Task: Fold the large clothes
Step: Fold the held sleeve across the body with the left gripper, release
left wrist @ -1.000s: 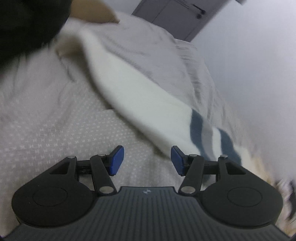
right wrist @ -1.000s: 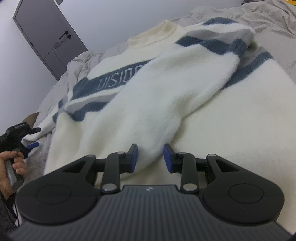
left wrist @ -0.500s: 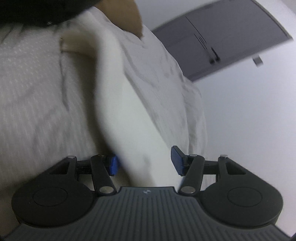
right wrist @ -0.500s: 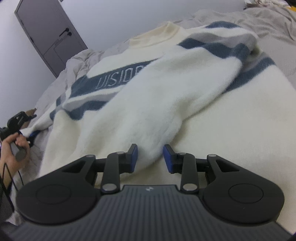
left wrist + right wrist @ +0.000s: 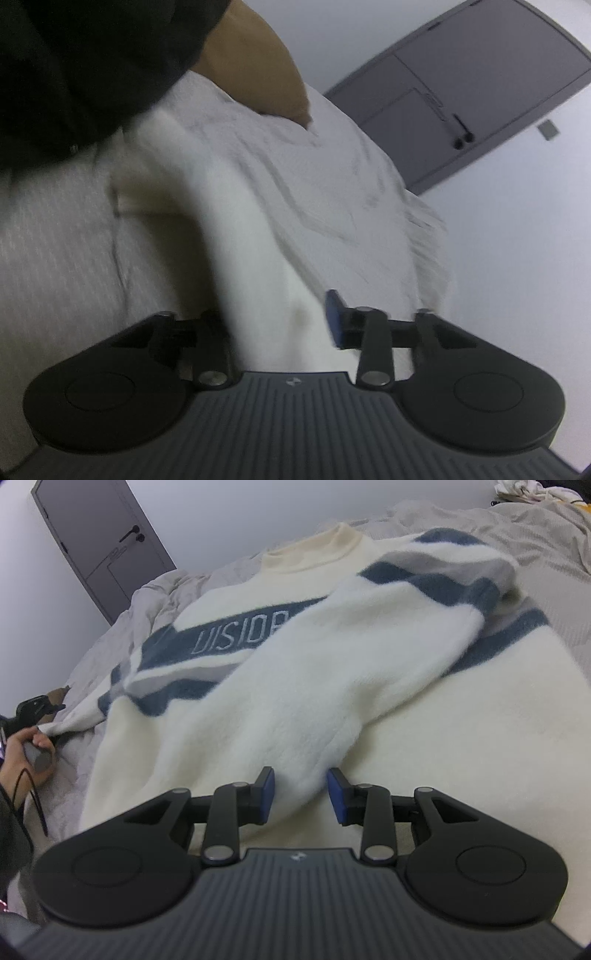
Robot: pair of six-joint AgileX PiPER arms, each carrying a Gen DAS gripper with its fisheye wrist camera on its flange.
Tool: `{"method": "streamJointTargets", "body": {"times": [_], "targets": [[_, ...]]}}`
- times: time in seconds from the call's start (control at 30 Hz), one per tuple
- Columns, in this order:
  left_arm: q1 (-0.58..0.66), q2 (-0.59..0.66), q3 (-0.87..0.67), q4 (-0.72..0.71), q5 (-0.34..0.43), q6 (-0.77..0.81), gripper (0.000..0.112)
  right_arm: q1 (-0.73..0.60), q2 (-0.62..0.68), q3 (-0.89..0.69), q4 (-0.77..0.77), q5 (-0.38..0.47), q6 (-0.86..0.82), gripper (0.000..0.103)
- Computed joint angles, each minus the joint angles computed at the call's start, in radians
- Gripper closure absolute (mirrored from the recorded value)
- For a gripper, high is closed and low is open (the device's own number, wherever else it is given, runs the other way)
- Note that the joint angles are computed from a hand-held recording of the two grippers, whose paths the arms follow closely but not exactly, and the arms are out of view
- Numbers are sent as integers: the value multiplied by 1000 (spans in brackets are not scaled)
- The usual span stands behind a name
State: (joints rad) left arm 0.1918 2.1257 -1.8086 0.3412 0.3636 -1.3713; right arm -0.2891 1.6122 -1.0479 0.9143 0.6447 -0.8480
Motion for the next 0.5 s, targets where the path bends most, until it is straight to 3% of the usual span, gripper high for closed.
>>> {"method": "streamJointTargets", "body": {"times": [0.03,0.07,0.27,0.4,0.5], "targets": [[2,10,-38,-14,47,35,96,1,1,-9,-18,3,12,67],[1,1,-46,-18,75,62,102,1,-2,-13,-31,4,20,67],[-76,11,-276,82,259,258,104,-25,-41,-12,-28,2,29,67],[-181,30,-517,126,386,432,104,-56,-94,18,-17,-7,16,67],[-282,24,-644,196,423,532,104,-97,-147,48,17,16,-25,67]]}}
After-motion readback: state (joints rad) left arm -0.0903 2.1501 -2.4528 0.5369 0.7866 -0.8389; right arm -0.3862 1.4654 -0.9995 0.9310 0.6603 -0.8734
